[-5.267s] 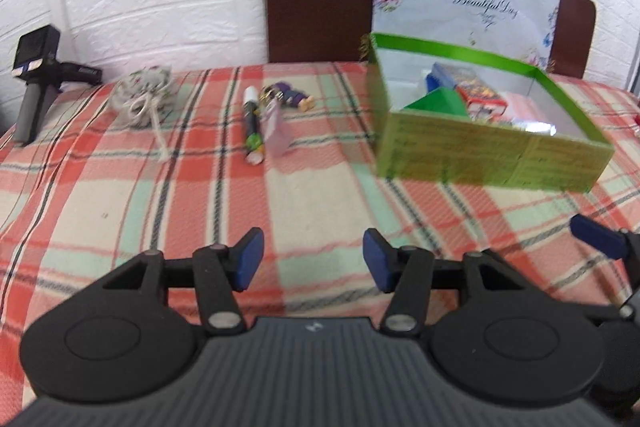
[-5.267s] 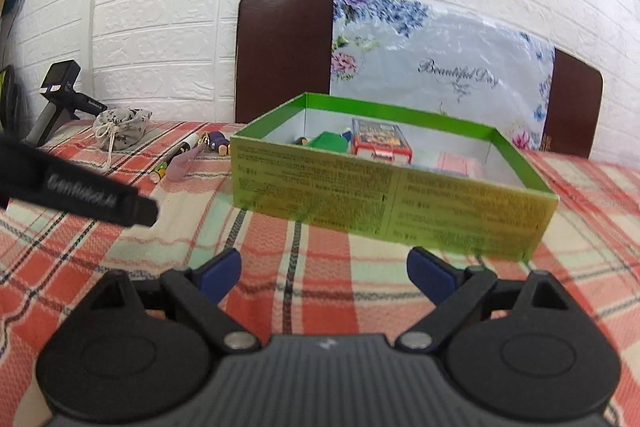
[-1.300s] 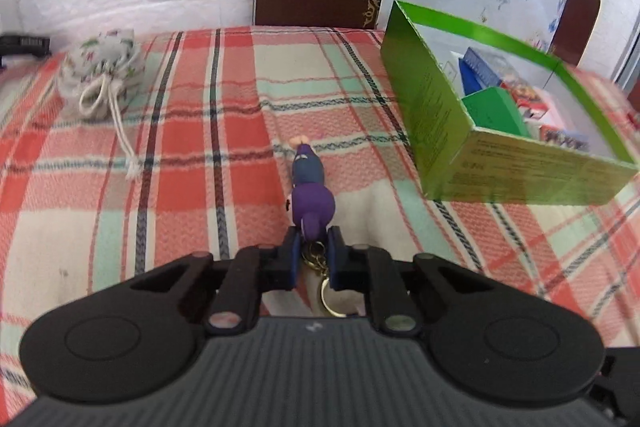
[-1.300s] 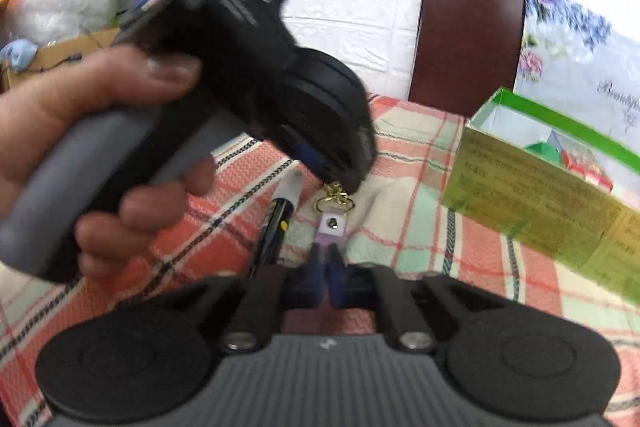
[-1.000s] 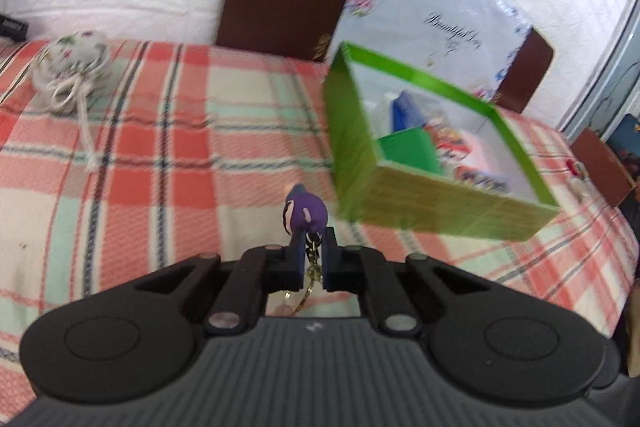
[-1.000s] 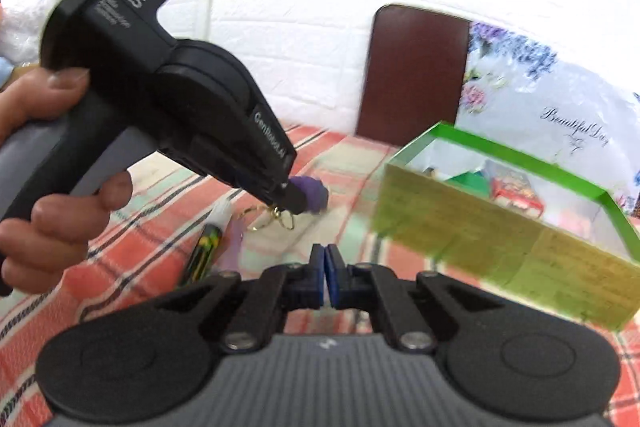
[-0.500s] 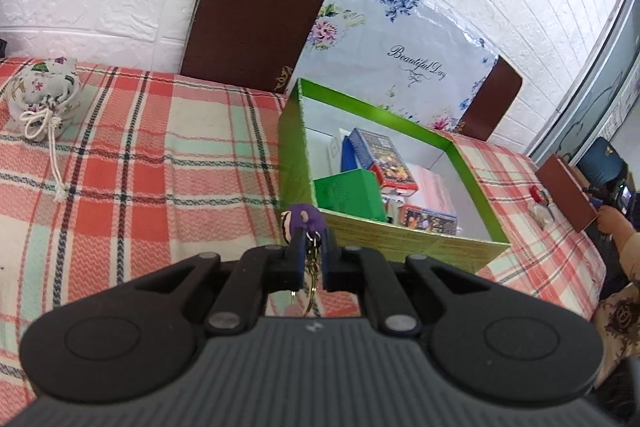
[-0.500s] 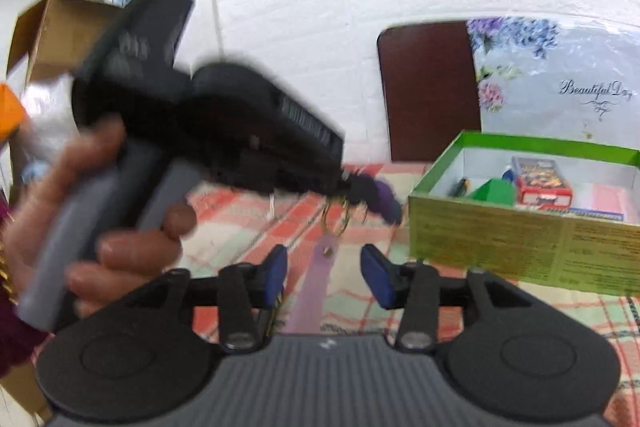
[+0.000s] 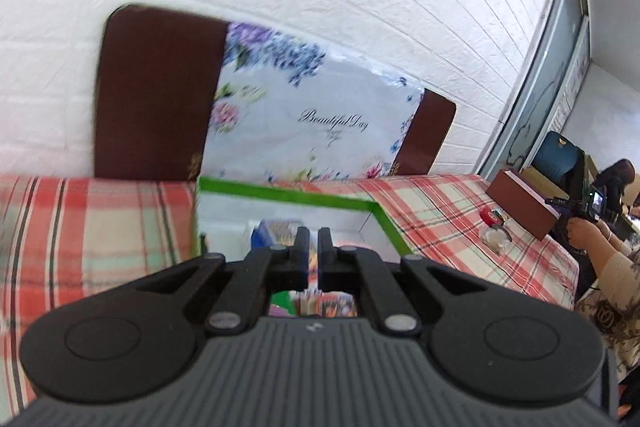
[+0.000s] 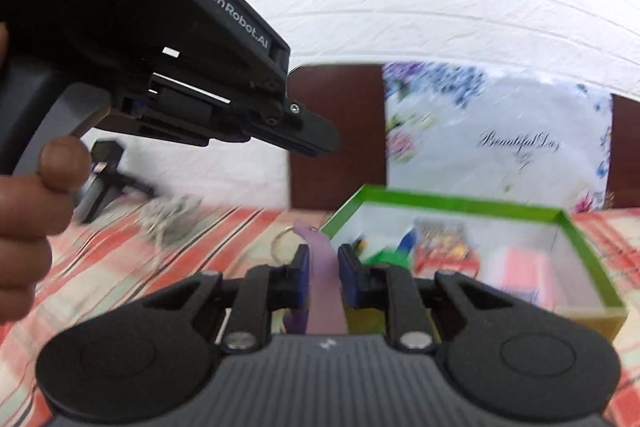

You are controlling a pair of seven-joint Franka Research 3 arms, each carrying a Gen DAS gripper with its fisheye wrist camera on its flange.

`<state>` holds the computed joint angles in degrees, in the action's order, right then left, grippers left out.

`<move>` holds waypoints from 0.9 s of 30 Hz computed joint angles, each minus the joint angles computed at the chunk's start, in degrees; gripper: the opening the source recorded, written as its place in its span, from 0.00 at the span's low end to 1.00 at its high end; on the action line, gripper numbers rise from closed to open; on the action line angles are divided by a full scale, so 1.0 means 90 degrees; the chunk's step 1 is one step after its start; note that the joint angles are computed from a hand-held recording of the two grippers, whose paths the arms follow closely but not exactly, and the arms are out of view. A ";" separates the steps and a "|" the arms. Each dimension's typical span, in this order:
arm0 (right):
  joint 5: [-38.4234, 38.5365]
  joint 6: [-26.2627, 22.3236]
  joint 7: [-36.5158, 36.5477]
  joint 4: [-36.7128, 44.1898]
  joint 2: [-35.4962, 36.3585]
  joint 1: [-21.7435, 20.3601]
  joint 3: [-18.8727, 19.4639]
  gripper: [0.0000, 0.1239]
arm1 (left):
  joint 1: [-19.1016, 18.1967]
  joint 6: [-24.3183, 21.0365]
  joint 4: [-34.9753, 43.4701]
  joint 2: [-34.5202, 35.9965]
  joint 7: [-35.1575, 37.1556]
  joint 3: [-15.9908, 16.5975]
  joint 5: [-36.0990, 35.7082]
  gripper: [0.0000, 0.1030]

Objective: Organize objects
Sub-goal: 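Carry the keychain into the green box and open both grippers, then move the right gripper to the white-capped marker and grasp it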

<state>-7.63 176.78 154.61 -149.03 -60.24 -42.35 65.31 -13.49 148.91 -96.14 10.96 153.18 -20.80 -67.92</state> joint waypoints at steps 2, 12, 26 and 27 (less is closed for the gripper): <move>-0.0022 0.0153 -0.0020 0.0050 -0.0041 -0.0291 -0.0053 0.10 | -0.0103 0.0158 0.0272 0.0205 -0.0113 -0.0032 0.0229 0.05; 0.0078 0.0856 -0.0765 0.0657 0.0601 -0.1927 0.0207 0.11 | -0.0144 0.0668 0.1119 0.1139 -0.1731 -0.0185 0.1761 0.05; 0.0402 -0.0083 0.0006 0.0005 0.0272 -0.0565 0.0114 0.33 | 0.0355 0.1572 -0.0408 0.0575 -0.2861 -0.0564 0.3455 0.09; 0.0373 -0.0127 0.0080 -0.0029 0.0200 -0.0439 0.0091 0.34 | 0.0458 0.1682 -0.0623 0.0424 -0.2747 -0.0614 0.3345 0.11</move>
<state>-4.27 175.63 155.33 -149.29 -58.44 -46.30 66.13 -9.37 164.05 -101.74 14.77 128.45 -26.33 -37.81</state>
